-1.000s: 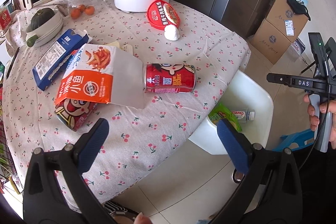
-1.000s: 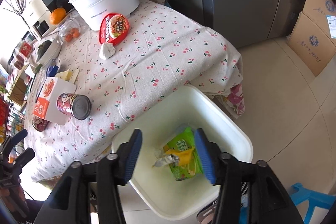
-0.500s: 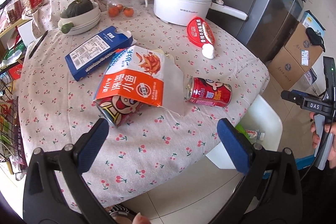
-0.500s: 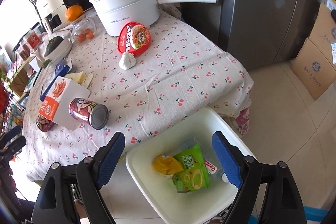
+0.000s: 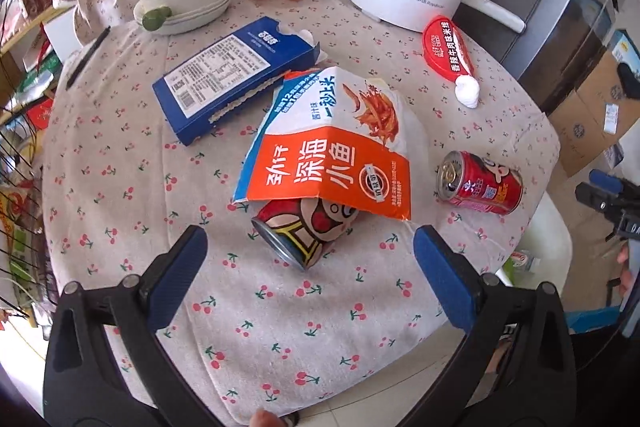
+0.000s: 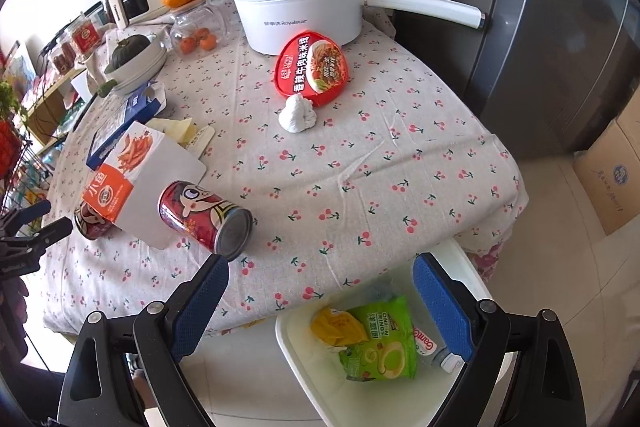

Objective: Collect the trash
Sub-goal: 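Grasp the red cartoon can lying on the table with the right tool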

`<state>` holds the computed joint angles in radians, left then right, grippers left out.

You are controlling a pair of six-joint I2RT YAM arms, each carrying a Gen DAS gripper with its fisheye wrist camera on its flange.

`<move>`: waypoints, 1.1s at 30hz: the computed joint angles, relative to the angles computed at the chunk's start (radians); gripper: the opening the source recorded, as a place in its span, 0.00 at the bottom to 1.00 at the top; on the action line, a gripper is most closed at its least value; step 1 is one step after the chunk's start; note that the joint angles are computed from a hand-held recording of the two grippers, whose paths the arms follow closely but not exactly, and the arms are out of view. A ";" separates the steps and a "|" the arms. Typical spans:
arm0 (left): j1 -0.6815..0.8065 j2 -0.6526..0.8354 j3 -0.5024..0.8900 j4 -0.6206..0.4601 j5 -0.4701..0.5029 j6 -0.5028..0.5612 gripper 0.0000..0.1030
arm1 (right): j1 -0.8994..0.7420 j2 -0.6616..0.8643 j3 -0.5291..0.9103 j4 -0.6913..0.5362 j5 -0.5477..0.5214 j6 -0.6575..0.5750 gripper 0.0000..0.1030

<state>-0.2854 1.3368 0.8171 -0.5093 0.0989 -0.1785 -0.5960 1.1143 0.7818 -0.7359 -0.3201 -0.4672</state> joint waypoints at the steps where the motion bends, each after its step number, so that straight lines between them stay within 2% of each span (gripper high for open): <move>1: 0.034 0.021 0.010 0.000 0.061 -0.014 0.99 | 0.023 0.002 0.000 0.005 0.009 0.009 0.92; 4: 0.085 0.059 0.026 0.004 0.140 -0.059 0.99 | 0.102 0.011 0.003 0.015 0.033 0.024 0.92; 8: 0.088 0.049 0.031 -0.001 0.152 -0.053 0.99 | 0.235 0.026 -0.008 0.047 0.086 0.021 0.92; 12: 0.080 0.045 0.029 -0.010 0.157 -0.011 0.99 | 0.372 0.043 -0.031 0.109 0.160 -0.025 0.92; 17: 0.063 0.065 0.031 -0.027 0.149 0.079 0.85 | 0.494 0.111 -0.061 0.239 0.270 -0.080 0.92; 22: 0.022 0.095 0.036 -0.025 0.104 0.191 0.80 | 0.554 0.216 -0.060 0.304 0.315 -0.083 0.90; 25: -0.011 0.124 0.041 -0.012 0.050 0.242 0.80 | 0.570 0.269 -0.053 0.318 0.333 -0.068 0.83; 27: -0.029 0.141 0.039 0.002 0.027 0.265 0.79 | 0.567 0.303 -0.047 0.325 0.340 -0.064 0.75; 33: -0.080 0.156 0.018 0.090 -0.054 0.319 0.79 | 0.518 0.348 -0.025 0.309 0.291 -0.051 0.64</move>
